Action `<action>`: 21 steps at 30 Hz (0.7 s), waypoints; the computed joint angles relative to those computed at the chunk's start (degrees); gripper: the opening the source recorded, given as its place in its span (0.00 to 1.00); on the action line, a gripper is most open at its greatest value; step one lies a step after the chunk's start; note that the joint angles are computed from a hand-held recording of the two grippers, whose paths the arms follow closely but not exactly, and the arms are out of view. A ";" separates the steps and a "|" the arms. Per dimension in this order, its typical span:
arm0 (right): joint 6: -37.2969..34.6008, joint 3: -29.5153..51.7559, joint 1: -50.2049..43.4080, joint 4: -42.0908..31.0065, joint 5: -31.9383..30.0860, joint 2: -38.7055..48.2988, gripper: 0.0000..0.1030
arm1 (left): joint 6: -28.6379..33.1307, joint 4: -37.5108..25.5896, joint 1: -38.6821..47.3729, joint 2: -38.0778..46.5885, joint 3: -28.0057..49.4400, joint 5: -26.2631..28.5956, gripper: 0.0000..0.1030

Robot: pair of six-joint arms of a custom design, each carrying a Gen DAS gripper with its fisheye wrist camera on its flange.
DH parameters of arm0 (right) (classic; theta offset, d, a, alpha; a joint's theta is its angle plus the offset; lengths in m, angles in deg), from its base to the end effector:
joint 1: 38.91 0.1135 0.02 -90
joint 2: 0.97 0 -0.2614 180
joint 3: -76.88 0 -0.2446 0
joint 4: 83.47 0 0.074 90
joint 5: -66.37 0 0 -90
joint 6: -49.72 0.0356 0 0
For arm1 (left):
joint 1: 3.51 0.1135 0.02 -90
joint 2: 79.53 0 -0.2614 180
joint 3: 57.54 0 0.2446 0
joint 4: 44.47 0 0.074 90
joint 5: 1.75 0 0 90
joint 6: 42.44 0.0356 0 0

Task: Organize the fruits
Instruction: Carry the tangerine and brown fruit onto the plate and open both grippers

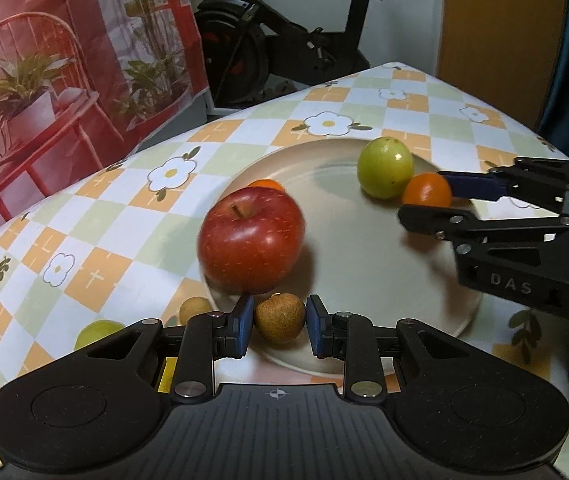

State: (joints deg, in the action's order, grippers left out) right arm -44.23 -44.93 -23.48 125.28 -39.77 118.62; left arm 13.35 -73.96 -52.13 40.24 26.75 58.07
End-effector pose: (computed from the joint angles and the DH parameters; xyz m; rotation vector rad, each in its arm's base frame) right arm 0.3418 0.1046 0.0677 -0.5233 2.0794 0.4185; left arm 0.2734 -0.2833 0.1035 0.1632 2.4703 0.1368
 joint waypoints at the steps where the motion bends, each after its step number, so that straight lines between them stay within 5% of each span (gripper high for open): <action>1: 0.00 0.13 0.11 -0.15 0.37 0.08 0.38 | 0.13 0.59 0.09 -0.26 -0.52 0.06 0.29; 21: -1.19 0.76 0.29 -0.99 -0.69 0.71 0.42 | 0.38 0.24 -0.25 0.65 0.52 -0.59 0.33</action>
State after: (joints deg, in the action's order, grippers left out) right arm -45.41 -44.16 -23.18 124.28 -40.46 119.33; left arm 13.74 -73.72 -52.38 40.89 27.26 57.48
